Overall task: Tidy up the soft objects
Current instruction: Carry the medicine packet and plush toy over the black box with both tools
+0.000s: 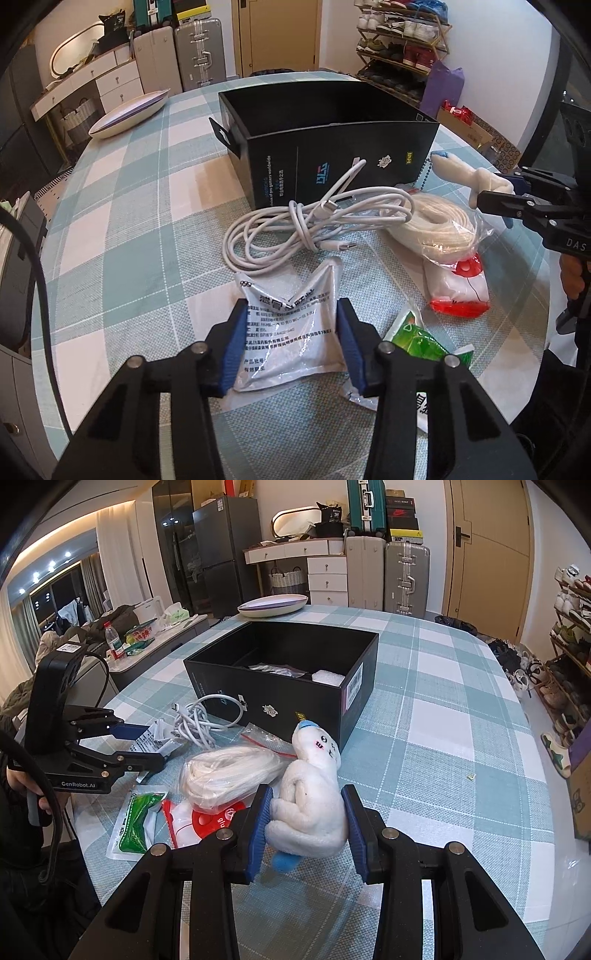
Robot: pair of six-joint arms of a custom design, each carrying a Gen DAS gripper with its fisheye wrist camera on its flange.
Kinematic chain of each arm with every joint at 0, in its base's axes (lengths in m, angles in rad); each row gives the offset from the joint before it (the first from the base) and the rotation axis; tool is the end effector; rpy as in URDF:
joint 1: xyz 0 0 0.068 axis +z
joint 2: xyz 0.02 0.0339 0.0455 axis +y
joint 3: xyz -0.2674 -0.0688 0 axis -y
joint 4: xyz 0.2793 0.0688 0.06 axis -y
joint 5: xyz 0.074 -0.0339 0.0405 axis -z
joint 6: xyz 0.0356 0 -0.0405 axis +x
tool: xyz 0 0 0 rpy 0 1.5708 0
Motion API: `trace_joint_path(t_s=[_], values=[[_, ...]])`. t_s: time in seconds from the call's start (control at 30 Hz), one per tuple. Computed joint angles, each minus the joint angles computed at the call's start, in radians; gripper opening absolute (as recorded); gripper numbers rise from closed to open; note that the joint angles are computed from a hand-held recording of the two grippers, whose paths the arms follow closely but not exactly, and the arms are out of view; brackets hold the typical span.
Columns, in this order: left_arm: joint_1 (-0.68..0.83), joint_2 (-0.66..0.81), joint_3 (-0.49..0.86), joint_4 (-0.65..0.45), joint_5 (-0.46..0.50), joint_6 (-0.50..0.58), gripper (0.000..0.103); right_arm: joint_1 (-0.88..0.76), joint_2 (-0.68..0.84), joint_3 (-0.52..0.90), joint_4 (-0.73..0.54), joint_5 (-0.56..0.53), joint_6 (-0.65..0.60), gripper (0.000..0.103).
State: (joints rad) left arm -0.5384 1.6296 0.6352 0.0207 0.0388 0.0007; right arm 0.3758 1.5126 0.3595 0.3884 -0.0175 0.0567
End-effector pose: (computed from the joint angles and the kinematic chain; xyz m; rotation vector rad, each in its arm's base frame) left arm 0.2567 -0.1549 0.0884 0.6975 2.4673 -0.2576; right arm 0.2339 0.0929 0.0736 -0.3816 2.3162 0.2348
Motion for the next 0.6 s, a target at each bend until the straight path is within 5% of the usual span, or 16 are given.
trace_joint_path(t_s=[0.6], values=[[0.047,-0.195,-0.068,-0.009,0.018,0.021,0.045,0.014,-0.141,-0.051,-0.037,0.021,0.003,0.039]])
